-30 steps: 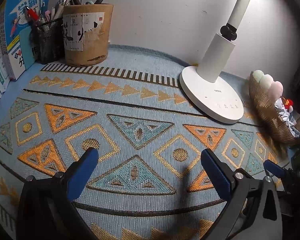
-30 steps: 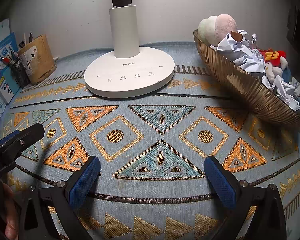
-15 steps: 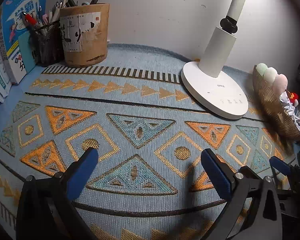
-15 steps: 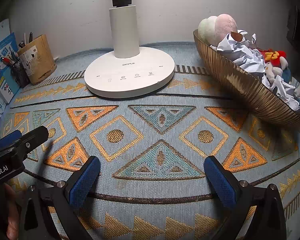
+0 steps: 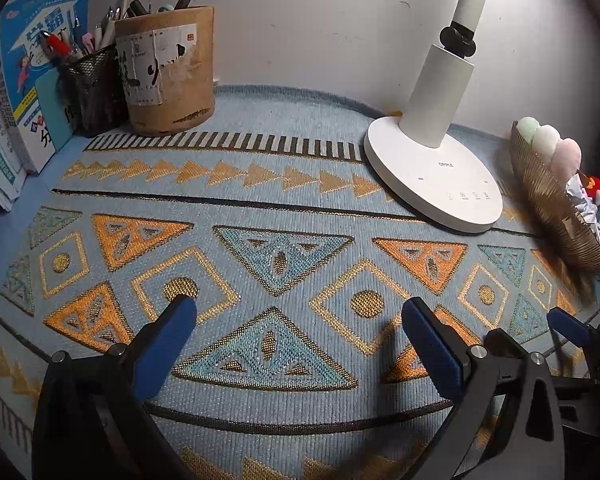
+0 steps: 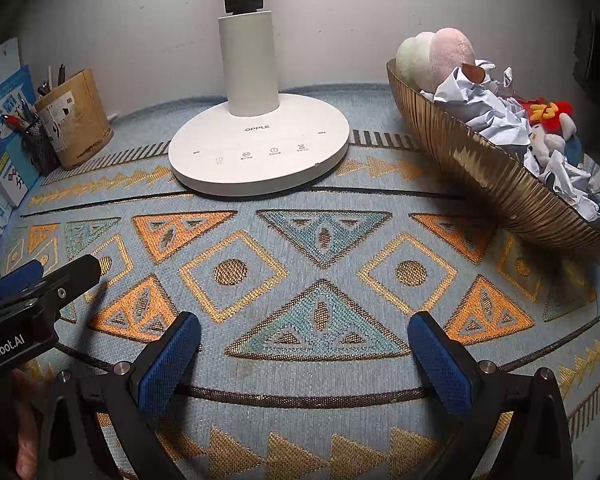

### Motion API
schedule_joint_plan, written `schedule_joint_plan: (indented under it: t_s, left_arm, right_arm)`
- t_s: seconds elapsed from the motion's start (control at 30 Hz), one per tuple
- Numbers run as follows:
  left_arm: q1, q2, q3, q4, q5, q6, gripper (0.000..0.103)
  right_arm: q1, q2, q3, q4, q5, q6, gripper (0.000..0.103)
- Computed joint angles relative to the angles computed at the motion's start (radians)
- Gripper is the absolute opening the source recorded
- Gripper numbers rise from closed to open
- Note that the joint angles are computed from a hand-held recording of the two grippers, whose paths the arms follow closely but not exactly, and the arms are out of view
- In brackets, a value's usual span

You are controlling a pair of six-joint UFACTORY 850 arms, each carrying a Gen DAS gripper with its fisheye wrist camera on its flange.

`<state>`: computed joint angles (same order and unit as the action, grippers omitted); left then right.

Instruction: Organize objects

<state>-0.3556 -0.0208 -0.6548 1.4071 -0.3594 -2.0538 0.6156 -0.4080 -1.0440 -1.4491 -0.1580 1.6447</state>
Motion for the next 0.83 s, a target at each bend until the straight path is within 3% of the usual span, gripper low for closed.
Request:
schedule_joint_plan:
  t_s: [0.1,0.23,0.37,0.83]
  left_arm:
    - [-0.025,-0.035,-0.038,-0.163,-0.064,0.218,0.103]
    - [-0.014,0.001,-0.015,-0.277,-0.048,0.345,0.103]
    - [-0.026,0.028,0.03,-0.132,-0.051,0.201,0.103]
    - [-0.027,0.02,0.024,-0.13,-0.049,0.198,0.103]
  right_arm:
    - [0.0,0.0,0.0,0.0,0.0,0.0,0.103]
    - [0.0,0.0,0.0,-0.001,0.0,0.0,0.103]
    - [0.0,0.0,0.0,-0.001,0.001,0.001,0.103]
    - [-0.001,0.0,0.001,-0.014,0.002,0.013,0.103]
